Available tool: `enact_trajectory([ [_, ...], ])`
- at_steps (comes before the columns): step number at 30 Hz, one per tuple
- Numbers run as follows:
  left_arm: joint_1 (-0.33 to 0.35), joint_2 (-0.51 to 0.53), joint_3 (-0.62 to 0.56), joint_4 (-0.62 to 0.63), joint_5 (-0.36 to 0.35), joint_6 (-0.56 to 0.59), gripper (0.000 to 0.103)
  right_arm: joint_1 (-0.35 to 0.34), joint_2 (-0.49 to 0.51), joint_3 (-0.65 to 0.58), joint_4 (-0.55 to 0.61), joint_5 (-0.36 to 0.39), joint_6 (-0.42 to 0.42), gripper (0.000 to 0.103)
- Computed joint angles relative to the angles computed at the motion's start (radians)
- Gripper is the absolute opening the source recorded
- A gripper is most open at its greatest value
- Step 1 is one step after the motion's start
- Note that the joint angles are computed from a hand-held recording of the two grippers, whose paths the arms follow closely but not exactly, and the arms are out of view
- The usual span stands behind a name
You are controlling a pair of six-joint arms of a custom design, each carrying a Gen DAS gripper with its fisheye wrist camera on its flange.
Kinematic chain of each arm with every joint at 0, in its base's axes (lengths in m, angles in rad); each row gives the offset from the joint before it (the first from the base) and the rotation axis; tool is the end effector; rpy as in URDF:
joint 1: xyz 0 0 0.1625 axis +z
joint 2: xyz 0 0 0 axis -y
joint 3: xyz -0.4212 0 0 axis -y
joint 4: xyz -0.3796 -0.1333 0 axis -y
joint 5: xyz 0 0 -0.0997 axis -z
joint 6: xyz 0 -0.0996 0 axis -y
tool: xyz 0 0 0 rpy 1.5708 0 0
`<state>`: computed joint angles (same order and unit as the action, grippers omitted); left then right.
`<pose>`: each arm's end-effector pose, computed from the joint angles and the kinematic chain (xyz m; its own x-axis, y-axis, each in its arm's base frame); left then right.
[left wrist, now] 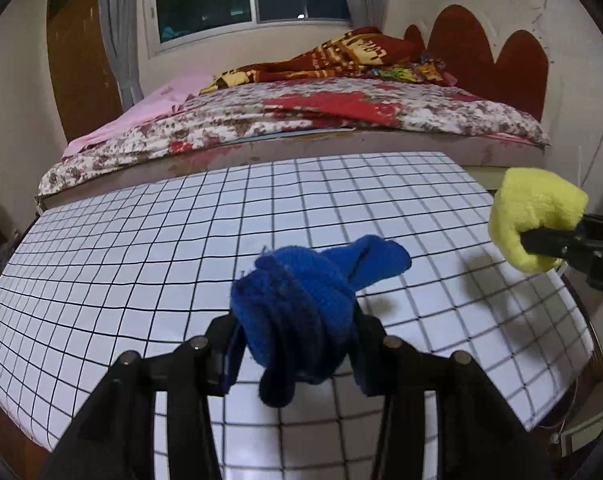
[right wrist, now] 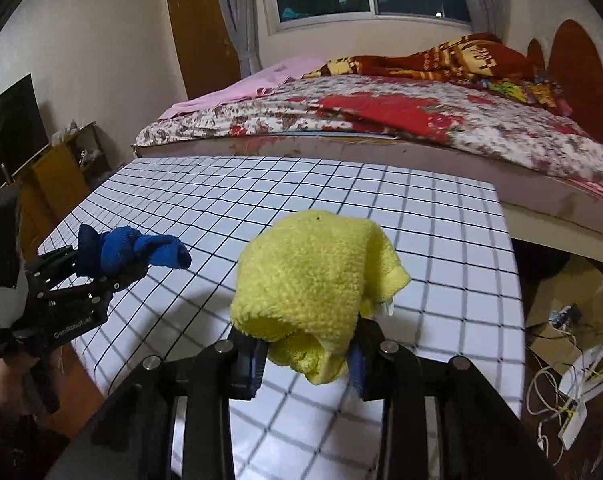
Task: Collect trash
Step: 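Lift and carry the blue glove over the black bin while the right tool carries the yellow cloth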
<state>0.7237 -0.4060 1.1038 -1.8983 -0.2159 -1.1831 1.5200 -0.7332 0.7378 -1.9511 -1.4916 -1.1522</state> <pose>-0.4191 -0.6781 0.0290 -0.6002 -0.4223 -0.6793 0.3780 0.5987 -0.7062 0.0993 -0.8278 0.3869 -0.4484 -0.8400 0.3053 -0.8918 0.3974 -0.2164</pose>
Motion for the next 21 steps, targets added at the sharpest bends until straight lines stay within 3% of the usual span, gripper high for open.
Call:
enact_trajectory([
  [3,-0.028,0.023,-0.03,0.043,0.014,-0.019,0.045,-0.021,-0.051,0.039,-0.004,0.022,-0.013,0.035],
  [8,-0.065,0.071,-0.071,-0.005,0.028,0.045,0.045,-0.054,-0.121,0.08,0.003,0.064,-0.029,0.035],
  [21,-0.12,0.243,-0.245,-0.253,-0.008,0.274,0.045,-0.159,-0.196,0.033,0.055,0.146,-0.079,0.035],
])
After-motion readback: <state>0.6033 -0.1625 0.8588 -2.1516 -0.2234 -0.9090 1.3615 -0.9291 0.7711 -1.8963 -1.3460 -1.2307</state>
